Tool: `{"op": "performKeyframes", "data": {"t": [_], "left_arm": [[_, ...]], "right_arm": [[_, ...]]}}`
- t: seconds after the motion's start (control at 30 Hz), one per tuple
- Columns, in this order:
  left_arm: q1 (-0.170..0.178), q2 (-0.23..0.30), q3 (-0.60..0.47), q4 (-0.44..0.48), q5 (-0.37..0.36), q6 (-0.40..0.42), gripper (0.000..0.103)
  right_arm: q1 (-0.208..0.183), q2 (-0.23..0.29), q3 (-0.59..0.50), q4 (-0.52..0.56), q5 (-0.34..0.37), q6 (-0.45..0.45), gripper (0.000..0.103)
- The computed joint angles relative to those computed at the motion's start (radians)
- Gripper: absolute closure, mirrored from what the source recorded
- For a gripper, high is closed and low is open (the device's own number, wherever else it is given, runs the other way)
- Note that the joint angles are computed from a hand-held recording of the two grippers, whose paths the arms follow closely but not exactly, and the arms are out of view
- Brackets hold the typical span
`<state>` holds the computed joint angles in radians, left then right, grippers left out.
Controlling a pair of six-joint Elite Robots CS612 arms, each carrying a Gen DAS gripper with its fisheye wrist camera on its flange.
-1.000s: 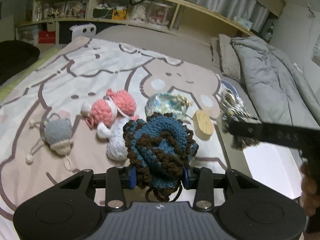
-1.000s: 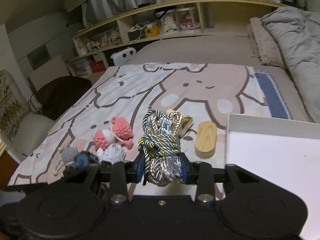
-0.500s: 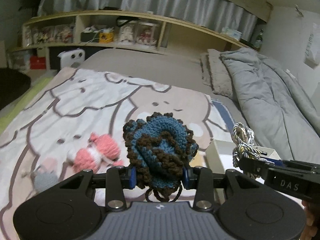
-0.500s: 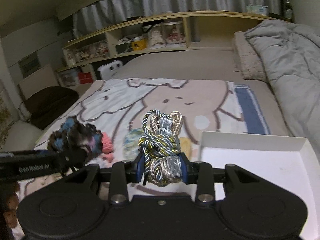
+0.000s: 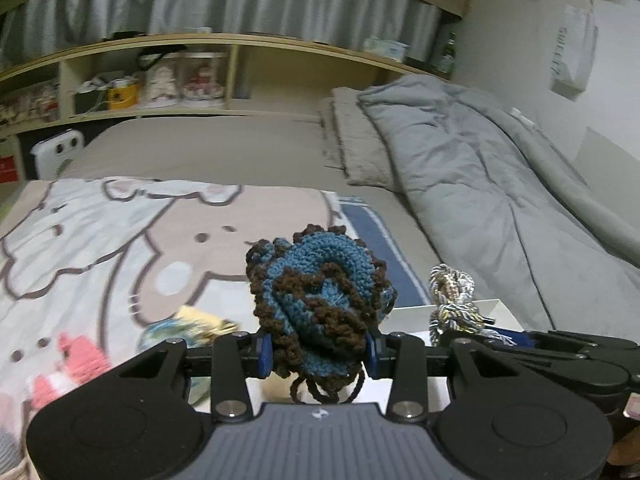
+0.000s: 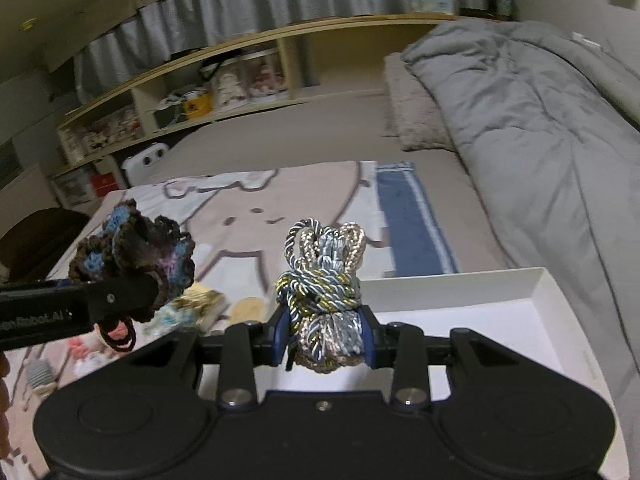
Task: Organize objects
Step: 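Carry crochet flower with left gripper while right gripper carries rope into white tray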
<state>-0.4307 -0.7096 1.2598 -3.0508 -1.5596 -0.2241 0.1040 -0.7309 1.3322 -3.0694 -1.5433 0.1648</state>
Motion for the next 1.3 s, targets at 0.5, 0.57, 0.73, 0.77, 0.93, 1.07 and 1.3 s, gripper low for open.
{"op": "performKeyframes", "data": {"t": [0.5,0.57,0.73,0.77,0.93,1.07,1.3], "left_arm": [[-0.017,0.140,-0.202,0.179,-0.122,0.011,0.061],[-0.017,0.153,-0.218,0.212,-0.114,0.016,0.061],[-0.012,0.176,-0.254,0.271,-0.115,0.034,0.061],[-0.012,0.179,-0.260,0.282,-0.116,0.042,0.061],[-0.012,0.191,-0.281,0.296,-0.127,0.084,0.061],[-0.015,0.197,-0.296,0.313,-0.136,0.115,0.060],[-0.019,0.185,-0.282,0.323,-0.124,0.120,0.054]], "right_arm": [[-0.027,0.050,-0.055,0.088,-0.054,-0.042,0.067],[-0.028,0.056,-0.061,0.113,-0.042,-0.058,0.067],[-0.024,0.081,-0.095,0.174,-0.042,-0.067,0.067],[-0.024,0.084,-0.098,0.180,-0.043,-0.064,0.067],[-0.026,0.089,-0.103,0.196,-0.055,-0.054,0.066],[-0.030,0.084,-0.093,0.179,-0.057,-0.046,0.066],[-0.034,0.072,-0.078,0.166,-0.087,-0.032,0.055]]}}
